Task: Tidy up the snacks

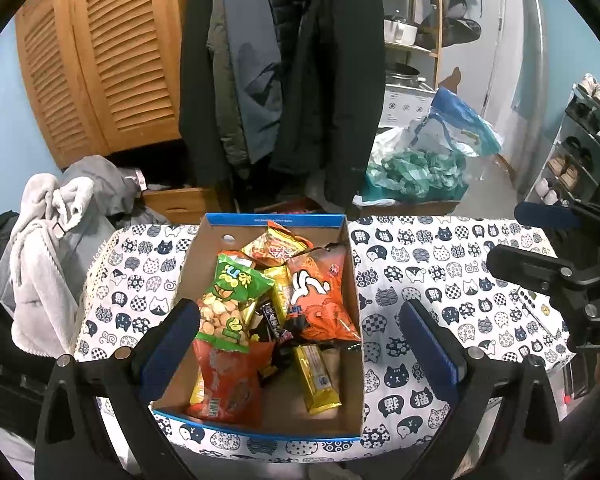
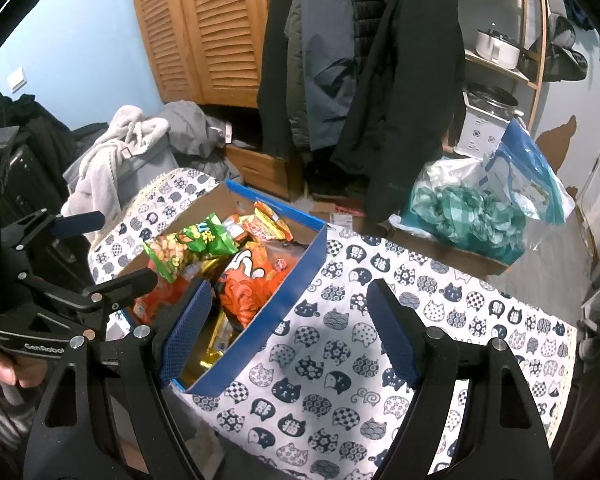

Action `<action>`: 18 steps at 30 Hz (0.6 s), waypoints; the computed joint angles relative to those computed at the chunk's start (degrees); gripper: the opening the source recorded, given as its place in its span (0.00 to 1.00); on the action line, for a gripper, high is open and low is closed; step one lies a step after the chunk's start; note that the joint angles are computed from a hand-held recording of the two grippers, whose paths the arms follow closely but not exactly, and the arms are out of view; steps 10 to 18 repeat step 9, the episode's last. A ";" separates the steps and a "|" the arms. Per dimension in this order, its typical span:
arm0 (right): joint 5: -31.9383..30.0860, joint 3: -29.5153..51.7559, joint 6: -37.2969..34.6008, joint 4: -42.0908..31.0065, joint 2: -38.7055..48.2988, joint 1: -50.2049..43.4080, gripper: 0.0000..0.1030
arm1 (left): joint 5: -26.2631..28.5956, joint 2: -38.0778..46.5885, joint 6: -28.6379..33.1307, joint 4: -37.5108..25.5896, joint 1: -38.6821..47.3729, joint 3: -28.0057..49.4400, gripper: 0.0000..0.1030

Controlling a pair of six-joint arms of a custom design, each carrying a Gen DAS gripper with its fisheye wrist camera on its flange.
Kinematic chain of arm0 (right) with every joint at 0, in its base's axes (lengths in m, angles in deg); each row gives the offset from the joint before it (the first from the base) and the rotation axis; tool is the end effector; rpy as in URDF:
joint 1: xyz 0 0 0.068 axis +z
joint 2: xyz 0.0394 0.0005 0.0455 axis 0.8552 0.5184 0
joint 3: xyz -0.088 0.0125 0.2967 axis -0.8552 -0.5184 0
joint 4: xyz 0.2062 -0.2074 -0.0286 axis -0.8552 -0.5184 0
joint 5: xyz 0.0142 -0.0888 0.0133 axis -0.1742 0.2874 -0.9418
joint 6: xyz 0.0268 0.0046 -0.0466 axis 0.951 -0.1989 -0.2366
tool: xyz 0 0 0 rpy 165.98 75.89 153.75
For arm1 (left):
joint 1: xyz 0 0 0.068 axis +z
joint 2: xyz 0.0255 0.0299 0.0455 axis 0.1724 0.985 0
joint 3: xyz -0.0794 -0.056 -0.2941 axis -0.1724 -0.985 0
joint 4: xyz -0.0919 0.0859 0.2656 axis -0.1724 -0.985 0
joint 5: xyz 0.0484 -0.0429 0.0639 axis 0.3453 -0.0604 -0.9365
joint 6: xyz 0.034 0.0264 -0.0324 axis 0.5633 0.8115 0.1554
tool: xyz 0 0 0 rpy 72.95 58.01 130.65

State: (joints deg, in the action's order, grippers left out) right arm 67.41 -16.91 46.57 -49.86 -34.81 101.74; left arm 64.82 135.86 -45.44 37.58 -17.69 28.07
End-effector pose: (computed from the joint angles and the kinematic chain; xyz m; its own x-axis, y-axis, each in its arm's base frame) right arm 0.1189 0.0926 0.3013 -0.7340 0.0573 -0.6767 -0.0370 0.9916 0.1240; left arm 0.1948 -0.1029 0.3080 -0.6413 0.4133 -0.6464 0.5202 0.8535 0.0297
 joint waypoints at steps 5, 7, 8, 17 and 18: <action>-0.01 -0.12 0.19 0.11 0.13 0.15 0.77 | 0.69 -0.14 0.19 -0.22 0.24 -0.14 0.98; 0.07 -0.16 0.21 0.12 0.08 0.25 0.77 | 0.75 -0.25 0.12 -0.03 0.22 -0.40 0.98; 0.07 -0.16 0.21 0.12 0.08 0.25 0.77 | 0.62 -0.22 0.14 -0.09 0.20 -0.38 0.98; -0.13 -0.09 0.01 0.07 0.08 0.12 0.77 | 0.51 -0.26 0.12 -0.19 0.17 -0.40 0.98; -0.13 -0.09 0.01 0.07 0.08 0.12 0.77 | 0.51 -0.26 0.12 -0.19 0.17 -0.40 0.98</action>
